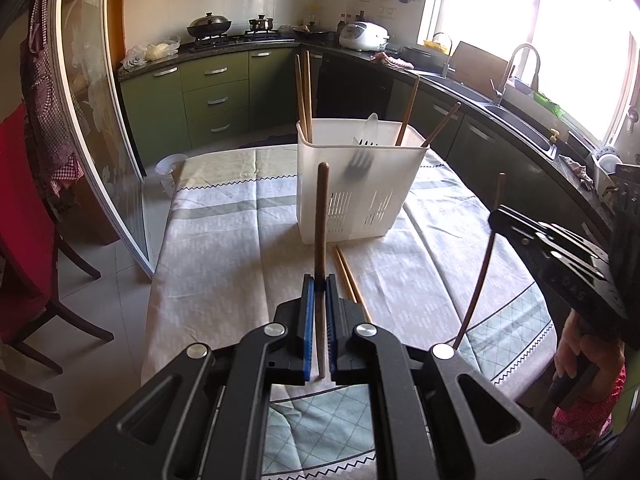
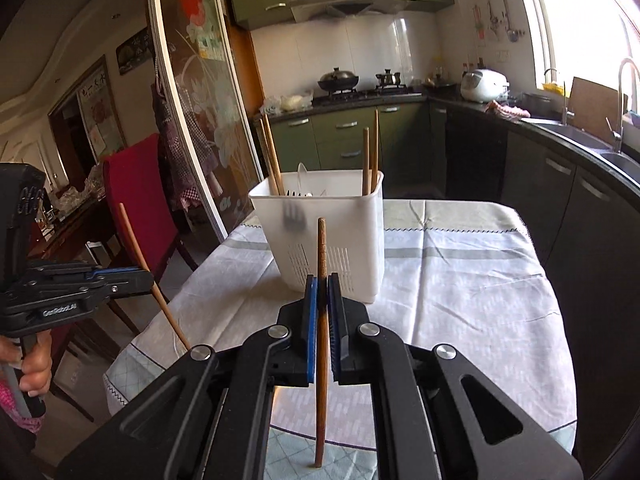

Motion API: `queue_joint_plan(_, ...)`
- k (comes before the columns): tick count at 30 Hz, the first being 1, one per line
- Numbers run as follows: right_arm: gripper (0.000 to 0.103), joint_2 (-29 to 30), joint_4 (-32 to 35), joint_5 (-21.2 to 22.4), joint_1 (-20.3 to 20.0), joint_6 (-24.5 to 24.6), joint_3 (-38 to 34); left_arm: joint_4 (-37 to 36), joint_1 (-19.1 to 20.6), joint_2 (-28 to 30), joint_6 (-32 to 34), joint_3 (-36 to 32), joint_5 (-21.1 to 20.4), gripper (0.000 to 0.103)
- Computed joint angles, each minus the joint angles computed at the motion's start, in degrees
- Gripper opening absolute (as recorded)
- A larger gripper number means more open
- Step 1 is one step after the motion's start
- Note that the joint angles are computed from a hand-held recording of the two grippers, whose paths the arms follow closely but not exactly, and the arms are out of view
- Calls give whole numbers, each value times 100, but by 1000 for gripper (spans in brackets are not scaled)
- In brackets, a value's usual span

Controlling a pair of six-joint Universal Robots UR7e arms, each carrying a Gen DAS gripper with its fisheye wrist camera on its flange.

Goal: Organize utensils
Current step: 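Raise both chopsticks upright, lower them into the white holder, open both grippers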

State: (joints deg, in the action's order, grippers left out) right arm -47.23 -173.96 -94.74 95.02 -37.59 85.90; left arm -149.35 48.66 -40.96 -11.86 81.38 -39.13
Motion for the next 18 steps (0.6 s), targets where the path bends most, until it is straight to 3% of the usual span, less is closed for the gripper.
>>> queue_joint_plan(8,6,-833,-565,177,-46,-468,1096,91,-33,-11,-89,-1,30,6)
queue_joint_plan(18,6,-927,-455,438,-87,-369,1129,11,-122,-32,-11,27,103,6)
